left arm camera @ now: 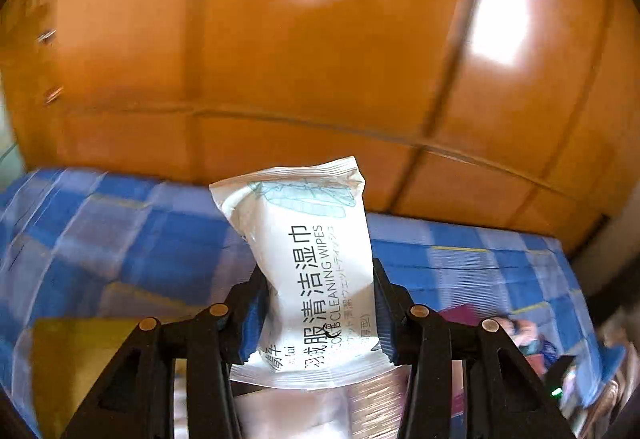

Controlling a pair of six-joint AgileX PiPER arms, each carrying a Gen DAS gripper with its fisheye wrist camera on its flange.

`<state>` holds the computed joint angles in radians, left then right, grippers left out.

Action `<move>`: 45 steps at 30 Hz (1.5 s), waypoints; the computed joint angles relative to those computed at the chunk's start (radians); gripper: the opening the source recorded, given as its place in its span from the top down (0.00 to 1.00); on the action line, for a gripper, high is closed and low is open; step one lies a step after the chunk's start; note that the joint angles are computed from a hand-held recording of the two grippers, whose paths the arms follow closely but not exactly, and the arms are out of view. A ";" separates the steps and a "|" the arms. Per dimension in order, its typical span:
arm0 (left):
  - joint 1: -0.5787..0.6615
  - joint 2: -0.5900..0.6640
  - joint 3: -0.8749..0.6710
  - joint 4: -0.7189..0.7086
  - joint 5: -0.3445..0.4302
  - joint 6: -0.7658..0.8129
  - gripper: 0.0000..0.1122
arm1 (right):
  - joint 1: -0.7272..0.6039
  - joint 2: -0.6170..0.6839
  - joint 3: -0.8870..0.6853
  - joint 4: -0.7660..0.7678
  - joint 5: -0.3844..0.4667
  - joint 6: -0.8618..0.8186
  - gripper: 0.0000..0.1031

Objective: Organize soft objects
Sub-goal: 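Carry the white wipes packet with the left tool into the gold tray and release, then carry the brown scrunchie with the right tool into the gold tray and release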

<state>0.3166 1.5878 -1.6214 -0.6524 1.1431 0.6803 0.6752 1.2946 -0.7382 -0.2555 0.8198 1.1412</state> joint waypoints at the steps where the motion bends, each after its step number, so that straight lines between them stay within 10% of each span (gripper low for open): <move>1: 0.067 0.014 0.003 -0.012 0.012 0.026 0.58 | 0.017 0.011 -0.009 -0.019 0.010 0.013 0.87; 12: 0.541 0.189 0.081 -0.014 0.066 0.234 0.58 | 0.153 0.072 -0.075 -0.100 0.087 0.142 0.87; 19: 0.519 0.237 0.161 0.023 -0.011 0.225 0.57 | 0.176 0.078 -0.081 -0.114 0.098 0.168 0.86; 28: 0.516 0.092 0.320 -0.068 -0.151 0.357 0.29 | 0.213 0.098 -0.078 -0.147 0.103 0.214 0.86; 45: 0.696 -0.211 0.614 -0.158 -0.019 0.735 0.25 | 0.180 -0.008 -0.076 -0.138 0.108 0.209 0.85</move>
